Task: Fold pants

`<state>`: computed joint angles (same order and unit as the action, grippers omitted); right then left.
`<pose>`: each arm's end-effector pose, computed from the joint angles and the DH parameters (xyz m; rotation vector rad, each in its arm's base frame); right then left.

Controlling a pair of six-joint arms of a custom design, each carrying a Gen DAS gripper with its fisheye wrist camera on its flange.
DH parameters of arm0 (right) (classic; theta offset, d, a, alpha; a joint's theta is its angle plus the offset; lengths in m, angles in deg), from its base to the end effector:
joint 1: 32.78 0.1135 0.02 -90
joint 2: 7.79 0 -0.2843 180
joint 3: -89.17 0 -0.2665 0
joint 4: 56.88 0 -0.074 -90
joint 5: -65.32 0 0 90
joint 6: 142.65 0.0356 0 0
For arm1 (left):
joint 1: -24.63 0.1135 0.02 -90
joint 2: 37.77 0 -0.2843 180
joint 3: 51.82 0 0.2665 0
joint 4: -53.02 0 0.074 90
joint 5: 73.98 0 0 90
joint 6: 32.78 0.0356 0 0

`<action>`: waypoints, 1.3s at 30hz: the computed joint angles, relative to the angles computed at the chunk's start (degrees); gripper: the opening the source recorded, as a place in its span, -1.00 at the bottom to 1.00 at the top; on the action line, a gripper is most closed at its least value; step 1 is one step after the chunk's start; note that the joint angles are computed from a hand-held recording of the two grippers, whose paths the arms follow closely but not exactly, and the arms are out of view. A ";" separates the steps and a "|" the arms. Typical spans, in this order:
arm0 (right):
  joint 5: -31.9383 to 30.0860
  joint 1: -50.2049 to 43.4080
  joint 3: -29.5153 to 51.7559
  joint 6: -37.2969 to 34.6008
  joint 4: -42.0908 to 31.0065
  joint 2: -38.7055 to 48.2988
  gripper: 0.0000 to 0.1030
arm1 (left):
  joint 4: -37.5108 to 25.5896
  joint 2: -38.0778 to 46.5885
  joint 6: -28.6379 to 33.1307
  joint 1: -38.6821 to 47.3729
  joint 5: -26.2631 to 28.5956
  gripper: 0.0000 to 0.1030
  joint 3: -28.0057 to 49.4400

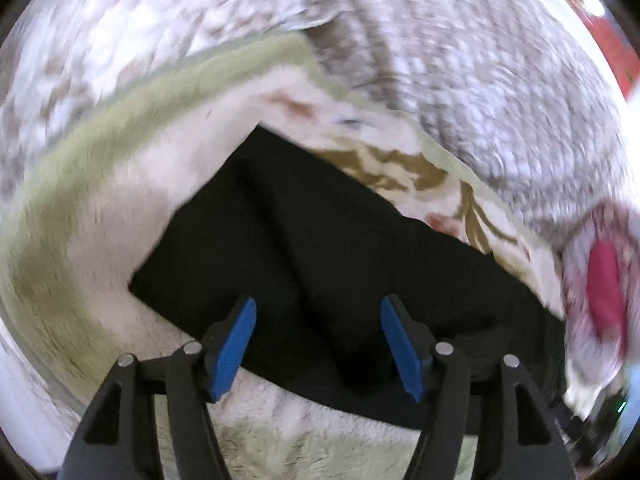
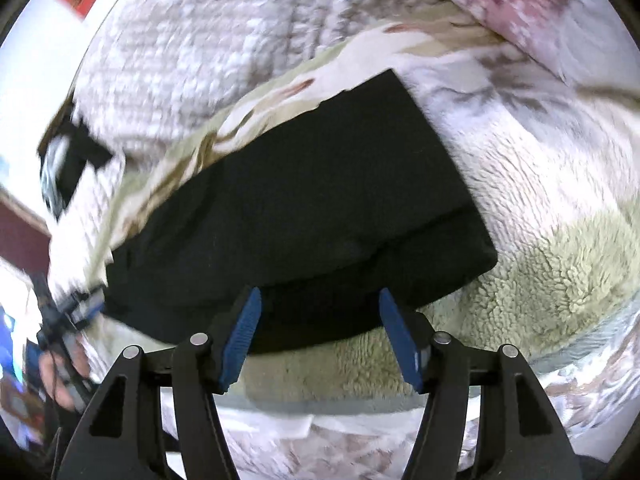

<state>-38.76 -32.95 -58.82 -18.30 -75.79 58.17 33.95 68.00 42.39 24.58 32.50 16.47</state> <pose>0.1908 0.0081 0.1378 0.6525 2.4549 0.5501 0.3683 -0.0104 0.1347 -0.2189 2.5543 -0.4674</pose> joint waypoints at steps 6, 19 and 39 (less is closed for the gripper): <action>1.98 -0.68 -0.79 3.17 4.18 -0.93 0.20 | 3.32 1.79 -3.43 -2.00 -2.36 0.45 0.60; 6.52 0.02 1.51 6.72 5.49 4.06 0.20 | 3.22 7.32 11.67 -17.62 -29.86 0.48 5.90; 1.84 -6.86 -1.32 8.57 5.93 -0.16 -0.84 | 9.21 -1.63 -2.52 2.55 -11.12 -0.78 -5.43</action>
